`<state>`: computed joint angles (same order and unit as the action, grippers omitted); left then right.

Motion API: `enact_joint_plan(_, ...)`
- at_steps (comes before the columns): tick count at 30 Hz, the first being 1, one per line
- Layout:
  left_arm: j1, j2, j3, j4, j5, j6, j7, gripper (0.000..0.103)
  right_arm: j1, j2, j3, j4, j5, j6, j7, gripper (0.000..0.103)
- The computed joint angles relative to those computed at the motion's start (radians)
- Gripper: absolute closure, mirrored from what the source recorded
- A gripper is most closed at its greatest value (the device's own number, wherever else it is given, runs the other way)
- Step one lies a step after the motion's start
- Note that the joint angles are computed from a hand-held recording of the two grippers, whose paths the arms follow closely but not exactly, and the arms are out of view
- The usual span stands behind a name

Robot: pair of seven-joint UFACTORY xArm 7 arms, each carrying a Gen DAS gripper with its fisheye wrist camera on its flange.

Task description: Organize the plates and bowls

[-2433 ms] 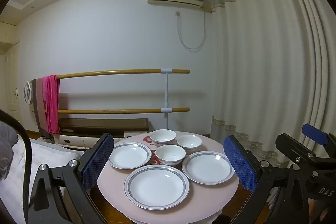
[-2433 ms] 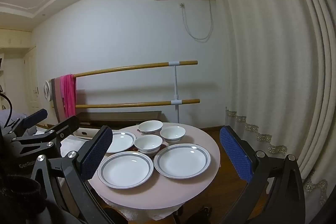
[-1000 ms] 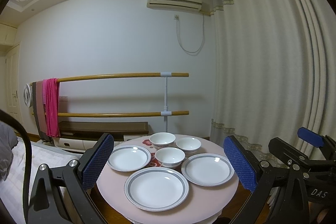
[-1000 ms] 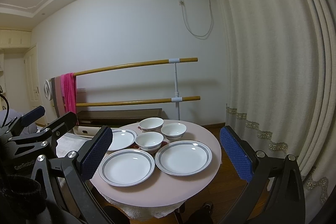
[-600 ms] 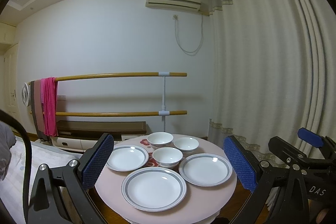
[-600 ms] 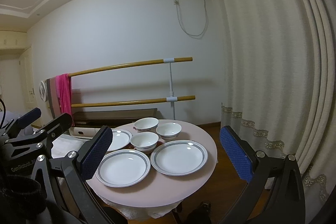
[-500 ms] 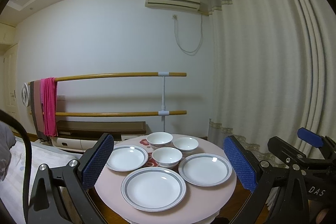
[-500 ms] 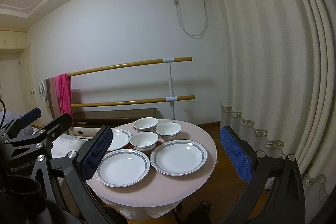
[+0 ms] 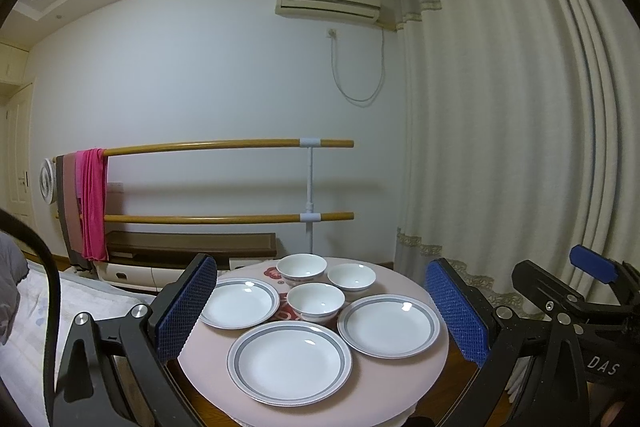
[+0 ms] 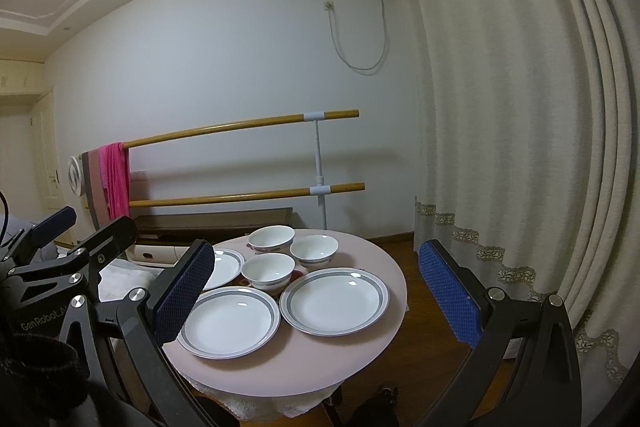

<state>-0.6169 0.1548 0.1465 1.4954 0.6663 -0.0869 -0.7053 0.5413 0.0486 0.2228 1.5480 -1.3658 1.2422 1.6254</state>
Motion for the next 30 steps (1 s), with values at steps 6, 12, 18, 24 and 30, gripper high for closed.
enact_joint_plan(6,-0.035,0.004,0.044,0.004,0.036,-0.009,-0.04,0.001,0.006,0.008,0.0,0.008,-0.008,0.025,-0.002,0.0)
enact_joint_plan(12,-0.04,0.004,0.052,0.006,0.054,-0.007,-0.058,0.001,0.009,0.005,-0.002,-0.002,-0.011,0.024,0.005,0.0)
enact_joint_plan(18,-0.036,0.009,0.048,0.014,0.071,-0.004,-0.074,0.001,0.008,0.004,-0.002,-0.005,-0.012,0.029,0.004,0.0)
enact_joint_plan(24,-0.007,0.022,0.013,0.02,0.027,0.009,-0.03,0.001,0.0,0.001,-0.005,-0.015,-0.003,0.021,0.006,0.0)
enact_joint_plan(30,0.002,0.05,0.009,0.044,0.004,0.05,-0.012,0.001,-0.019,0.011,-0.015,-0.013,0.03,-0.023,-0.007,0.0)
